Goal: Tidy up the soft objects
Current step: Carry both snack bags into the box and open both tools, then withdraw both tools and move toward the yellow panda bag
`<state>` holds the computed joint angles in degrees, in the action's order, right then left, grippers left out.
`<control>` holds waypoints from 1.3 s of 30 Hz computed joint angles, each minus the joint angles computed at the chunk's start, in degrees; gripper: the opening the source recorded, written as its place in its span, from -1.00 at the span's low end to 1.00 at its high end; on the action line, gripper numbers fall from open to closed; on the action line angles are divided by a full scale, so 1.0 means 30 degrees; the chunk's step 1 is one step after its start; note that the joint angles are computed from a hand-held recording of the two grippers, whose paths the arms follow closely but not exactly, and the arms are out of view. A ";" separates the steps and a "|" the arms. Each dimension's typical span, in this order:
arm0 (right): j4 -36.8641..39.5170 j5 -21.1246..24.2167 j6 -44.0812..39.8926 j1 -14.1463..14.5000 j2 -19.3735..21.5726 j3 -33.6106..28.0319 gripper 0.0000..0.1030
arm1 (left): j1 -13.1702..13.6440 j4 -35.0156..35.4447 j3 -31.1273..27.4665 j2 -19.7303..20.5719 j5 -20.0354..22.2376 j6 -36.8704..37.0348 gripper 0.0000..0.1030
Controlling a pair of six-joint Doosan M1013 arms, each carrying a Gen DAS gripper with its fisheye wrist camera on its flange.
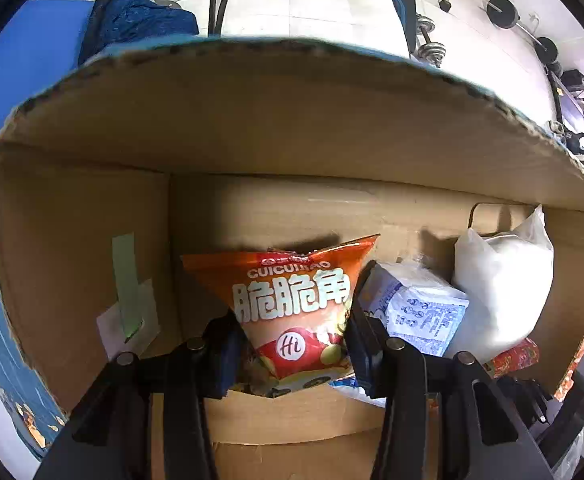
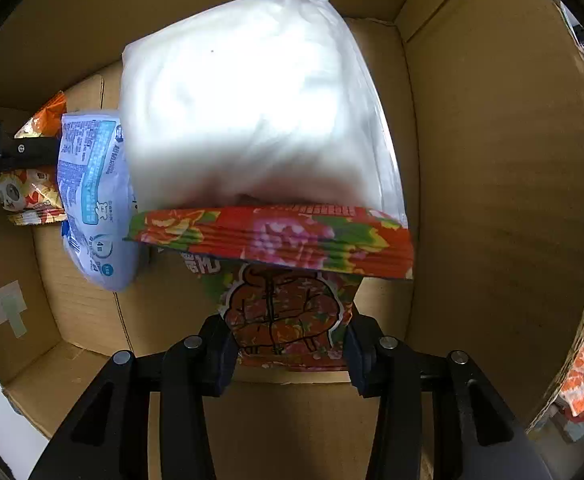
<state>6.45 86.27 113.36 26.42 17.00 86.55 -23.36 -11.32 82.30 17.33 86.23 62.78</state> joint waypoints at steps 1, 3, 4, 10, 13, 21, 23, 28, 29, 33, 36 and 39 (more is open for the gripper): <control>-0.0014 0.0040 -0.0106 -0.0018 0.0029 -0.0031 -0.09 | 0.0079 0.0032 -0.0136 0.0206 -0.0053 0.0063 -0.17; -0.0109 0.0215 -0.0285 -0.0006 0.0098 -0.0062 -0.09 | 0.0080 -0.0029 -0.0166 0.0187 -0.0106 -0.0023 -0.17; -0.0106 0.0405 -0.0321 0.0043 0.0158 -0.0116 -0.09 | 0.0073 -0.0088 -0.0145 0.0070 -0.0069 -0.0075 -0.16; 0.0511 0.0518 -0.0335 -0.0326 0.0111 0.0127 -0.05 | 0.0160 -0.0275 -0.0490 0.0145 0.0147 0.0085 -0.12; 0.0392 0.0381 -0.0261 -0.0275 -0.0102 0.0006 0.04 | 0.0255 -0.0659 -0.0557 0.0084 0.0157 0.0130 -0.11; -0.0344 0.0090 -0.0161 -0.0037 -0.0764 -0.0806 0.20 | 0.0405 -0.0300 -0.0625 -0.0837 -0.0213 -0.0252 0.42; -0.0822 -0.0074 -0.0097 0.0139 -0.0965 -0.1018 0.31 | 0.0290 0.0098 -0.0552 -0.1188 -0.0324 -0.0380 0.56; -0.1083 -0.0448 0.0307 0.0437 -0.1486 -0.1188 0.56 | -0.0616 0.1993 -0.0064 -0.2243 -0.0558 -0.0869 0.90; -0.1189 -0.0543 0.0398 0.0499 -0.1583 -0.1190 0.56 | -0.0775 0.2183 0.0100 -0.2461 -0.0687 -0.0898 0.91; -0.1419 -0.0811 0.0793 0.0846 -0.2215 -0.0958 0.58 | -0.1376 0.2905 0.0640 -0.3276 -0.1159 -0.1047 0.91; -0.1408 -0.1142 0.0971 0.0986 -0.2603 -0.0809 0.95 | -0.1911 0.3401 0.0946 -0.3954 -0.1667 -0.1465 0.91; -0.1945 -0.1281 0.1282 0.1288 -0.2971 -0.0846 1.00 | -0.2440 0.4146 0.1200 -0.4595 -0.2070 -0.2178 0.91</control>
<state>0.62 82.43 117.21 30.29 8.09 84.02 -30.68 1.11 85.90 3.55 80.02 56.24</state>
